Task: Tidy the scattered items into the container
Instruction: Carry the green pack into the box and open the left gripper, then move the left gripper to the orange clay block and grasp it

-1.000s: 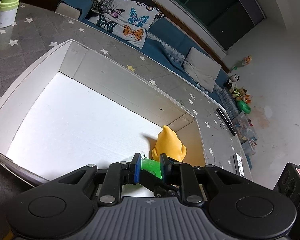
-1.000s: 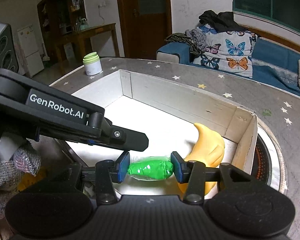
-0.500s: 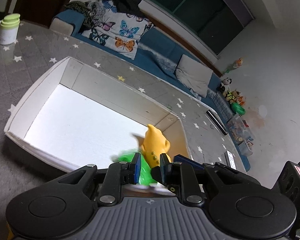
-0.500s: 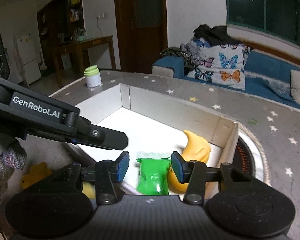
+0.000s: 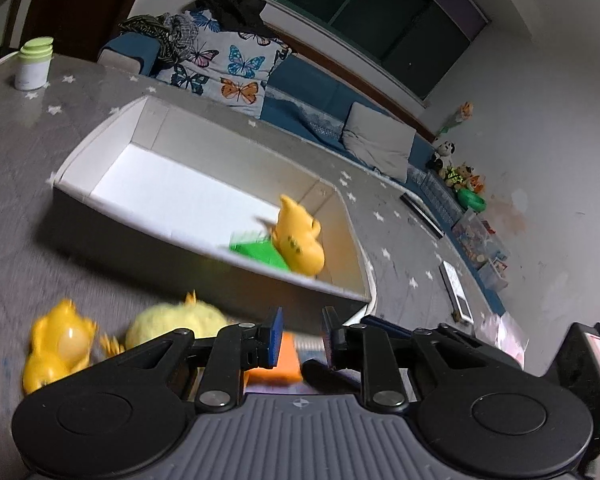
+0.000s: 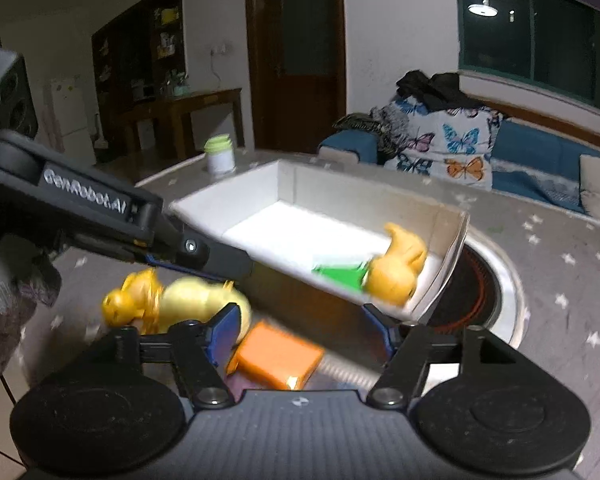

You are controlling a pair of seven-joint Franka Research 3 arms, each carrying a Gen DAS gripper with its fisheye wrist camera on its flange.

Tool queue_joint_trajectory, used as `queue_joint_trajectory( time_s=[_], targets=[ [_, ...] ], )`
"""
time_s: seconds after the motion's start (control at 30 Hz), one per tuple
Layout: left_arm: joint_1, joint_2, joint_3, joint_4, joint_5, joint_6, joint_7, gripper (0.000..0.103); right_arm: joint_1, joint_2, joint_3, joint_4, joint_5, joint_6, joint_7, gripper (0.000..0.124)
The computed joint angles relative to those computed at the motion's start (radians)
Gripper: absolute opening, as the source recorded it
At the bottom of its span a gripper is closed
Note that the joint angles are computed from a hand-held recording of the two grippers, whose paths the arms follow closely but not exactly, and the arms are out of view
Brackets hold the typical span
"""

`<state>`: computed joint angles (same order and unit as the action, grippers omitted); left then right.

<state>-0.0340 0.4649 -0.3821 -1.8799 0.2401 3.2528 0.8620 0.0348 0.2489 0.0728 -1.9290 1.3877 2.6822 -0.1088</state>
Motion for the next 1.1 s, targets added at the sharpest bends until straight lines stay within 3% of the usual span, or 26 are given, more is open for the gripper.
queue_joint_trajectory(
  time_s=[0.23, 0.37, 0.97, 1.1],
  targets=[
    [-0.104, -0.011, 0.107, -0.020, -0.014, -0.024, -0.050, 0.025, 0.012, 0.033, 0.007, -0.018, -0.063, 0.023, 0.066, 0.074],
    [-0.072, 0.009, 0.072, -0.012, -0.022, -0.026, -0.050, 0.026, 0.008, 0.053, 0.018, -0.011, -0.075, 0.030, 0.092, 0.074],
    [-0.036, 0.069, 0.031, 0.010, -0.031, -0.005, -0.087, 0.028, 0.003, 0.097, 0.059, 0.010, -0.079, 0.068, 0.119, 0.073],
    [-0.053, 0.069, 0.051, 0.011, -0.030, 0.002, -0.103, 0.029, 0.011, 0.099, 0.066, 0.008, -0.056, 0.101, 0.092, 0.072]
  ],
)
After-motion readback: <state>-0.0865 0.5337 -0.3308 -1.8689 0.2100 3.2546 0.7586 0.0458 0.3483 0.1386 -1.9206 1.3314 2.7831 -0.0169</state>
